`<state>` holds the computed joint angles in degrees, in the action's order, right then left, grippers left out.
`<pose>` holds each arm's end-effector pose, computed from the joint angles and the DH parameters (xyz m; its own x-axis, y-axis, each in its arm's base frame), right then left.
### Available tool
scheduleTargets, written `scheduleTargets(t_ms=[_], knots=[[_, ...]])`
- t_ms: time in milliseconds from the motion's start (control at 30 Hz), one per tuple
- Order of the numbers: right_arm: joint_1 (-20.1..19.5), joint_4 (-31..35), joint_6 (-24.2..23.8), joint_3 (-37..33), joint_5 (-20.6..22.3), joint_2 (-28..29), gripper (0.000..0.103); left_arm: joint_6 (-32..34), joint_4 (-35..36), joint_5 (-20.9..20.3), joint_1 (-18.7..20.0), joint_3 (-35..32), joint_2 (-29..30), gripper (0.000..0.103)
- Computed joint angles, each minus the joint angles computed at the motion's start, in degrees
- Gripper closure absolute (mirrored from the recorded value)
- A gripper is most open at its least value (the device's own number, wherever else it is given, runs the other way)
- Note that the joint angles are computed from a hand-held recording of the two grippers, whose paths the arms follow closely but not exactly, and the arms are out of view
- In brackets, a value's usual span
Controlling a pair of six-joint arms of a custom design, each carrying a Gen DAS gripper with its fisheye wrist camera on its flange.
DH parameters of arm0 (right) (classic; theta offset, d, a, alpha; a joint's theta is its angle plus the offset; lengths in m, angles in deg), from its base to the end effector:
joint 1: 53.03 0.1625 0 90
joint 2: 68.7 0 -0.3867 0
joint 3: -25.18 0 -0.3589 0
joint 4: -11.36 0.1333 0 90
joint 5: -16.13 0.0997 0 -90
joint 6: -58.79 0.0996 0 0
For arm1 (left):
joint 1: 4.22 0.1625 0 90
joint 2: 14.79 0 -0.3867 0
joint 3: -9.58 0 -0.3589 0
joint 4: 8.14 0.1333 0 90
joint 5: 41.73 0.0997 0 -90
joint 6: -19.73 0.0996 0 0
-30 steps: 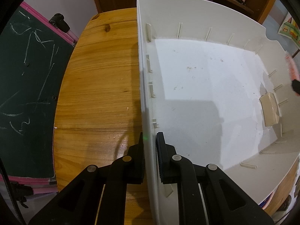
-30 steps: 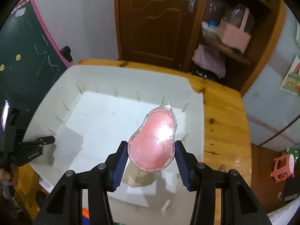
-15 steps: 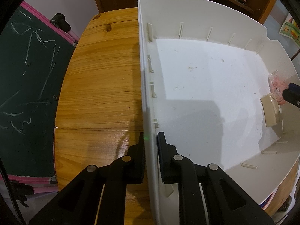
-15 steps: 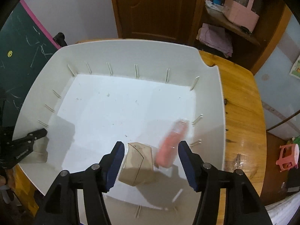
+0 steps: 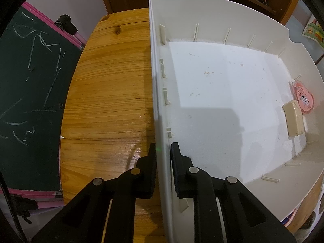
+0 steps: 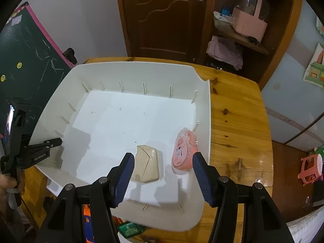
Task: Organize rigid objects
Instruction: 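Carry the pink case into the bin and release it beside the beige box, then move the right gripper back toward the Rubik's cube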
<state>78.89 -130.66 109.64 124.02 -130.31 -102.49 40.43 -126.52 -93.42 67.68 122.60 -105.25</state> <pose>0.4099 -0.3812 -0.0240 -0.6852 0.2407 0.6874 -0.1893 0.8525 -0.4872 0.0501 -0.4745 0.3439 -0.6067 0.5064 -0.6128 0.5597 0.8195 0.1231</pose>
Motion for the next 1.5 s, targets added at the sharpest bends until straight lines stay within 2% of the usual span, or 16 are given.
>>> scheduleTargets(t_ms=[467, 1000, 1300, 1500], knots=[[6.1, 1.0, 1.2, -1.3, 0.0, 0.8, 0.043, 0.5, 0.6, 0.1, 0.1, -0.5, 0.3, 0.085], [14.0, 3.9, 9.0, 1.4, 2.9, 0.1, 0.043, 2.6, 3.7, -4.6, 2.5, -4.3, 2.4, 0.086], [17.9, 0.0, 5.0, 2.5, 5.7, 2.3, 0.042, 3.3, 4.3, -5.2, 3.1, -5.4, 3.2, 0.086], [18.3, -3.5, 1.6, 3.3, 8.8, 4.1, 0.042, 3.2, 4.3, -5.2, 3.1, -5.4, 3.2, 0.085]])
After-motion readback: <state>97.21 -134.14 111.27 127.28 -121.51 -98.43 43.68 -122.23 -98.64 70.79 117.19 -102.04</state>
